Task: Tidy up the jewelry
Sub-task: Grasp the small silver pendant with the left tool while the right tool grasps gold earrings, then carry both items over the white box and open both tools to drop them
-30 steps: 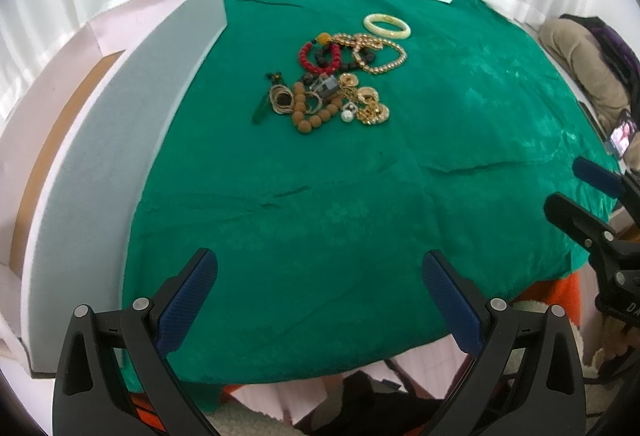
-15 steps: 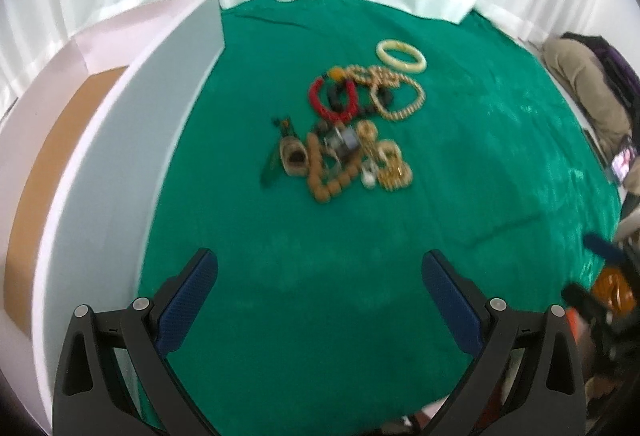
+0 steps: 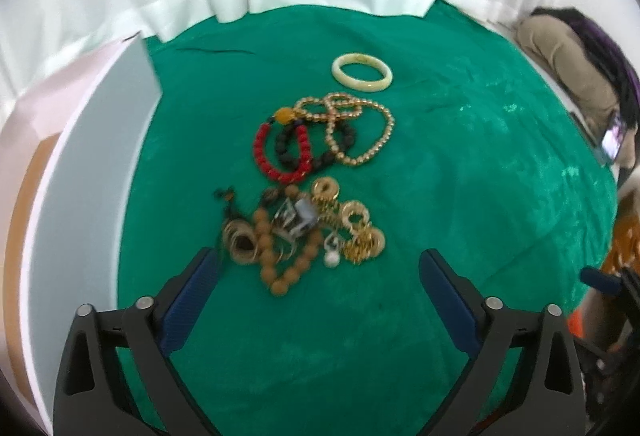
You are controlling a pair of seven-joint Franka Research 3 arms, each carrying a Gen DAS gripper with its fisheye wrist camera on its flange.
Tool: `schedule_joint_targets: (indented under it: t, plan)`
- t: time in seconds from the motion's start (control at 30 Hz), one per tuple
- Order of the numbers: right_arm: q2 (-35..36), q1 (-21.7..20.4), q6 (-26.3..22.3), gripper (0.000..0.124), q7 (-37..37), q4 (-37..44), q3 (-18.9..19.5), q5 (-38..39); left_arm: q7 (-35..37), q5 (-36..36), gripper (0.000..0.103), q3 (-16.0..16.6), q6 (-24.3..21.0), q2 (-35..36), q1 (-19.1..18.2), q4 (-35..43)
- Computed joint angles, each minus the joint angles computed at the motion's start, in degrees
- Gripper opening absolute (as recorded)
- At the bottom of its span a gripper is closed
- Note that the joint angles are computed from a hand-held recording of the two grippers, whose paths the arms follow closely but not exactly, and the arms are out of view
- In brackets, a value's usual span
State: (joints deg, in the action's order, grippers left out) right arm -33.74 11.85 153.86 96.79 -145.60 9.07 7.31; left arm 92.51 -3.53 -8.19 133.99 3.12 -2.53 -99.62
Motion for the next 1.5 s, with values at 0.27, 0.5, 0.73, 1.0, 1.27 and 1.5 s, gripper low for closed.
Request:
schedule_joint_targets:
  t: [0.27,0.5,0.73,1.0,1.27,1.5]
  plan:
    - [-0.93,-0.38,0.08,0.084,0.07,-1.11,-0.39,0.14,-2.71,4.21,0.050,-0.56,-3.25,9.09,-0.20,8.17]
    - [-1.64,-0.86,-0.31,0.084,0.42,-1.69,-0.35,0.07,-2.08,-4.18,0.031,-1.34,-2.37,6.20,2.63,6.15]
    - [-0.15,-1.12,-0.65,0.084,0.25,-0.44,-0.88,0.00,1.55,-16.58,0.031,0.73,-2.09,-2.02,4.26,3.47]
    - [12.29,6.99,0.06,0.084,-12.36,10.92,-7.99,10.52,-0.10,-19.14,0.032,3.77,-1.13,-7.70,3.50,1.80]
    - [33.92,7.94,-6.21,0.072,-22.61,32.60,-4.90,14.41,-1.65,-17.91,0.032,5.39,-1.35,-10.85,3.26,-0.06]
    - [37.95,7.22,-10.94,0.007,-24.64,38.16,-3.80,10.39,-2.10,-17.29,0.032,6.67,-0.59,-14.67,2.94,-4.66]
